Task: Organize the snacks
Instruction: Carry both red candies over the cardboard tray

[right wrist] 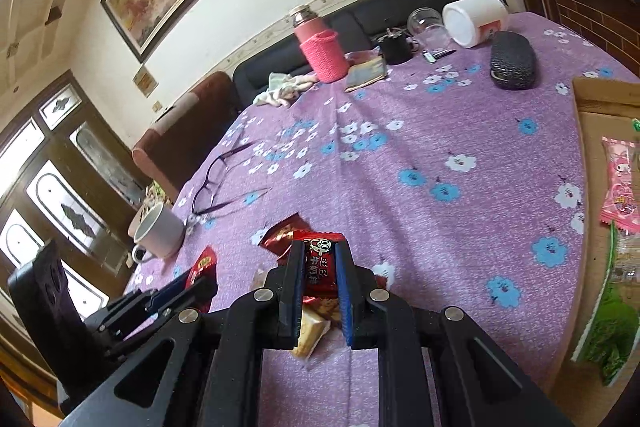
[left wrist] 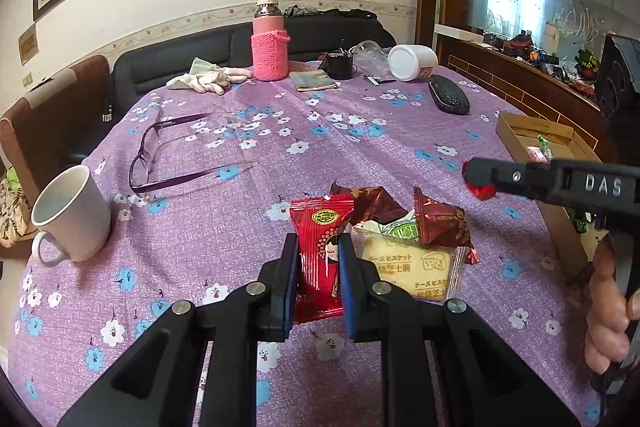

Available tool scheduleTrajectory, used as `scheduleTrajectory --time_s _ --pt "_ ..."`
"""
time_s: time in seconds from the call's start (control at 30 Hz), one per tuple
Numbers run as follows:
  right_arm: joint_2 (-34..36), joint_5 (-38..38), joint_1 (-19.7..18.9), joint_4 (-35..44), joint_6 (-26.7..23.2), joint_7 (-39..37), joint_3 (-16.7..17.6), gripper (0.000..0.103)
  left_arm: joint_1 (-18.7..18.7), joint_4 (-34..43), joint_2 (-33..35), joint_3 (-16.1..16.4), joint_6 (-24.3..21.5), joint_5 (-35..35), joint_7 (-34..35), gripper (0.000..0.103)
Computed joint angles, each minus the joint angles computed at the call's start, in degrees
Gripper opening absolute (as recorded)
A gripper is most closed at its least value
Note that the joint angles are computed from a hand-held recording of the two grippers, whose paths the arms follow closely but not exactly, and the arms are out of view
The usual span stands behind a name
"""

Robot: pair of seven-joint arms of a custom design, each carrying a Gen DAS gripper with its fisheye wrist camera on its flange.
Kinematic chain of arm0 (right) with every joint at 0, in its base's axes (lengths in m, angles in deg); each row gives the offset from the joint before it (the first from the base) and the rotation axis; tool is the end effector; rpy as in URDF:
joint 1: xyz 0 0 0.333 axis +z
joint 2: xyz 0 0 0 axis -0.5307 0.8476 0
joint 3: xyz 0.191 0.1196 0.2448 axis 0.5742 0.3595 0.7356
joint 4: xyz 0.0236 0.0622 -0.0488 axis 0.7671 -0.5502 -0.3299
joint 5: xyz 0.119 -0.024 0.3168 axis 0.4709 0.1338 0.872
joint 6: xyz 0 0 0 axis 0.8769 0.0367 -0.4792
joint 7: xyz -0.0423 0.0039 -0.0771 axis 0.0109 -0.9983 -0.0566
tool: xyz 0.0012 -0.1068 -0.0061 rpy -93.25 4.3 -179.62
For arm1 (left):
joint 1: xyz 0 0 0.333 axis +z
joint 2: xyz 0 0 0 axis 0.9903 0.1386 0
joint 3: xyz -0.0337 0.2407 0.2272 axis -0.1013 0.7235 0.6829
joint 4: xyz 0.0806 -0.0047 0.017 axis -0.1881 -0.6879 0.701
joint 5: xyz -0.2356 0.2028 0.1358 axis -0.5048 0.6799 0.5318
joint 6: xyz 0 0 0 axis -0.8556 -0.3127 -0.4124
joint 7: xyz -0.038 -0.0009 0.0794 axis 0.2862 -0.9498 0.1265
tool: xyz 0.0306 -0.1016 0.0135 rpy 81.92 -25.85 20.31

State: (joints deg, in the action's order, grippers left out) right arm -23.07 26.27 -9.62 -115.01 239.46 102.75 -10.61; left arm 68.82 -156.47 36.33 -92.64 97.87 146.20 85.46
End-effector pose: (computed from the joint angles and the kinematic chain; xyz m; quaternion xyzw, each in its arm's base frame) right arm 0.5282 0.3670 0.4975 -0.7582 0.4413 0.0496 0.4774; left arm 0.3889 -0.2567 0.5022 -0.7242 0.5392 -0.2559 0.3455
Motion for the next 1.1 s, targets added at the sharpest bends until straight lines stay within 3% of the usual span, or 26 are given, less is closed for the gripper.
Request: scheduleTrajectory --time_s 0.2,0.27,0.37,0.5,0.7,0.87,1.1 --pt "-0.3 4.1 -2.1 1.1 2.2 1.0 -0.7 0.016 -0.2 0.4 0.3 0.0 -0.5 -0.5 0.6 0.018" --pt "-0.7 6.0 -2.9 1.2 4.0 2.1 -1.3 0.016 -0.3 0.3 0.1 0.8 1.8 -2.6 2.0 0.018" --pt "-1.0 5.4 -3.8 1.0 5.9 7.5 -3.2 0.016 -0.5 2.0 0.7 0.4 1.2 -5.0 4.6 0.018" --pt "-0.6 4.1 -6.3 1.4 3.8 14.9 -4.6 0.016 -1.1 6.2 2.9 0.5 2.8 -7.7 9.0 0.018" --pt "-1.9 7.2 -9.3 0.3 4.2 17.3 -5.3 0.016 -3.6 17.6 12.4 1.6 8.0 -11.6 15.6 0.018" --pt "-2.1 -2.1 -8.7 -1.3 7.1 28.8 -9.2 0.016 -7.8 28.4 22.9 2.5 12.4 -17.8 22.3 0.018" --pt "-1.3 -18.4 -9.0 -2.1 3.7 44.9 -12.2 0.016 -12.7 37.9 32.9 2.8 13.4 -25.2 33.7 0.018"
